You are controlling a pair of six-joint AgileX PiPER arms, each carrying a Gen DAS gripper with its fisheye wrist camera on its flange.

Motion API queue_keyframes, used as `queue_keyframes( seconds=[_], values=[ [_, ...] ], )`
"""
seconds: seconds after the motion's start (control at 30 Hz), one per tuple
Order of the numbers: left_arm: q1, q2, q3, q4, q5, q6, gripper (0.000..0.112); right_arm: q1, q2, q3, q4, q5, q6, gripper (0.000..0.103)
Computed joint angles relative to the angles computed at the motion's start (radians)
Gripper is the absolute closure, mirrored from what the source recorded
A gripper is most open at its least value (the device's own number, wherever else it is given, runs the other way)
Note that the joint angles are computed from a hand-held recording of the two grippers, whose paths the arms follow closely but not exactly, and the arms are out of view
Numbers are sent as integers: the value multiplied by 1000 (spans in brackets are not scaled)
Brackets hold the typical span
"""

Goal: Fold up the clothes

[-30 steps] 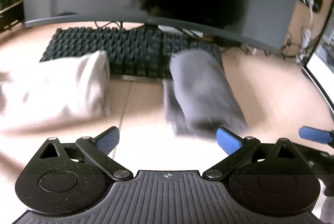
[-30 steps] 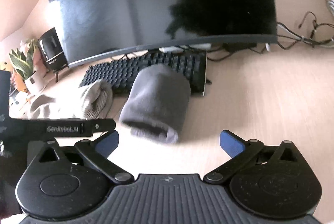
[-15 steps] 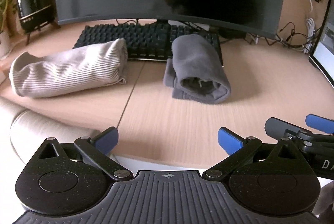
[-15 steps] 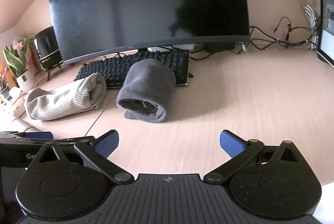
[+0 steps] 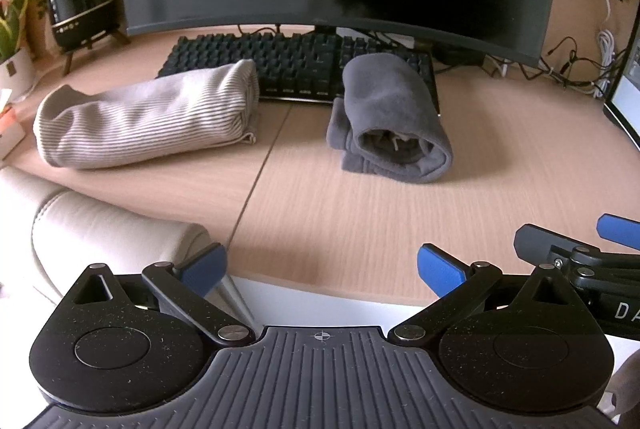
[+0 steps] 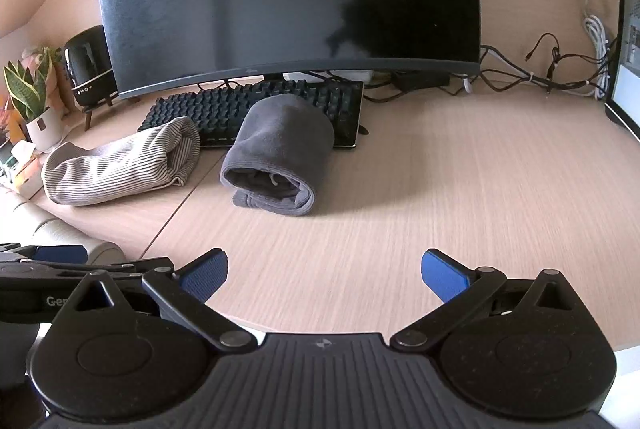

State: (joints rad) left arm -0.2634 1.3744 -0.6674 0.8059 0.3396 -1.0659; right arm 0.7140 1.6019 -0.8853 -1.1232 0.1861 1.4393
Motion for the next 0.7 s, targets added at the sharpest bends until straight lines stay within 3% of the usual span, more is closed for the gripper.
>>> queue_keyframes(
  seconds=[0.23, 0.7],
  values=[
    [16, -4, -15, -75, -22, 101, 9, -2, -14, 8, 10, 32, 2, 0],
    [-28, 6, -32, -43, 8, 73, 9, -33, -15, 5, 99, 21, -63, 0]
  ],
)
